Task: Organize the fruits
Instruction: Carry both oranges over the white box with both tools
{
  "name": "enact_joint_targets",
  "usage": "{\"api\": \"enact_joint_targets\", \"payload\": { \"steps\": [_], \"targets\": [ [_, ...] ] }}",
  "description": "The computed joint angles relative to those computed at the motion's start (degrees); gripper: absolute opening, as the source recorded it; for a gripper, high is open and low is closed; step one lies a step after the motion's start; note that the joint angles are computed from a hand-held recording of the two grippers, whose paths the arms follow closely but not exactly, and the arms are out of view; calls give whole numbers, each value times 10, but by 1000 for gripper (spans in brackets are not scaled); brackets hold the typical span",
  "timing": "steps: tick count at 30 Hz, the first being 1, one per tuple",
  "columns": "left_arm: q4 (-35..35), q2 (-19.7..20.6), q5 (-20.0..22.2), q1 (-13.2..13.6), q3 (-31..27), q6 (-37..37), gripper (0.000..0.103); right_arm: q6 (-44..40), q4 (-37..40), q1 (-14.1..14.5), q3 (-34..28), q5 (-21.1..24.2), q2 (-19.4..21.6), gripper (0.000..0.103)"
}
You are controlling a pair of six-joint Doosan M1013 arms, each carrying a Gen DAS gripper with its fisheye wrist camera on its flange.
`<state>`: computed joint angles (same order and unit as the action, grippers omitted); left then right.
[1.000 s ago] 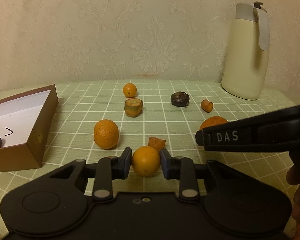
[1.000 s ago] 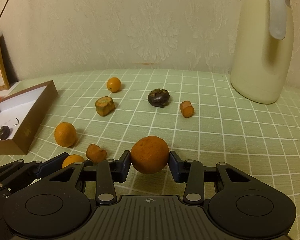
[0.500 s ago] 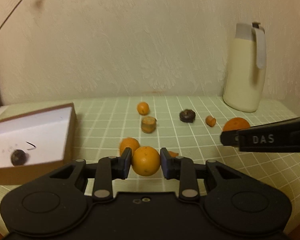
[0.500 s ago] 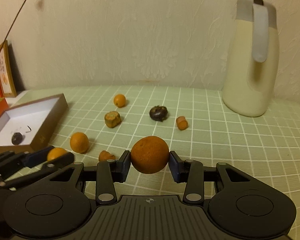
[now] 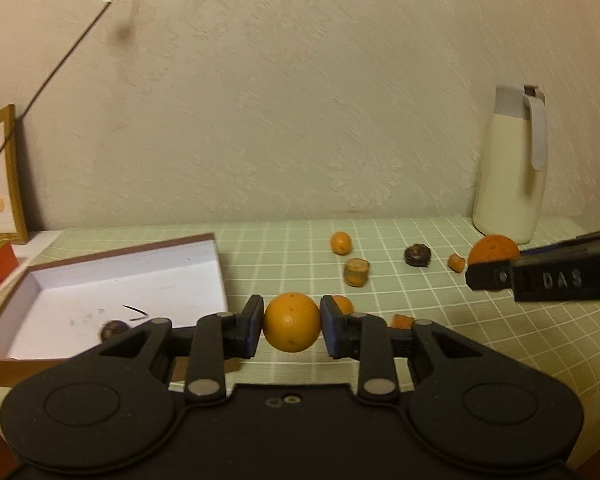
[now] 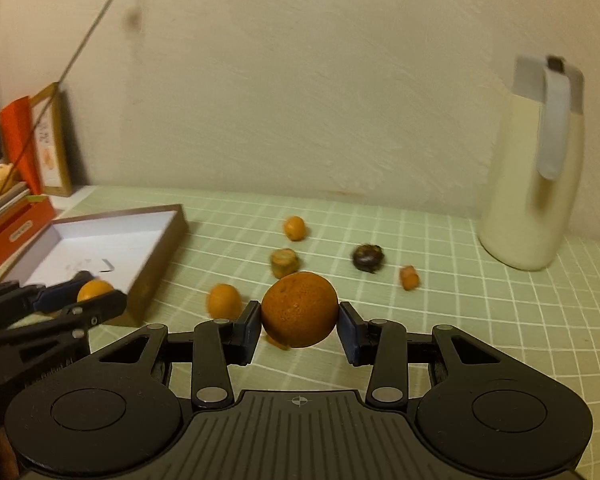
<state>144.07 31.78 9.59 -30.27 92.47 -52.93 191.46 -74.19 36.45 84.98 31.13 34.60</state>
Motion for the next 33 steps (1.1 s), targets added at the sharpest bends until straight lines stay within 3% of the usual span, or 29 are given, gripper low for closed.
{"api": "enact_joint_targets", "payload": {
  "steps": [10, 33],
  "targets": [
    [37, -20, 31, 17, 25, -37, 21, 21, -82, 20, -13, -42, 5, 42],
    [-102, -39, 101, 62, 37, 58, 21, -24, -115, 36, -137, -110, 73, 42]
  ]
}}
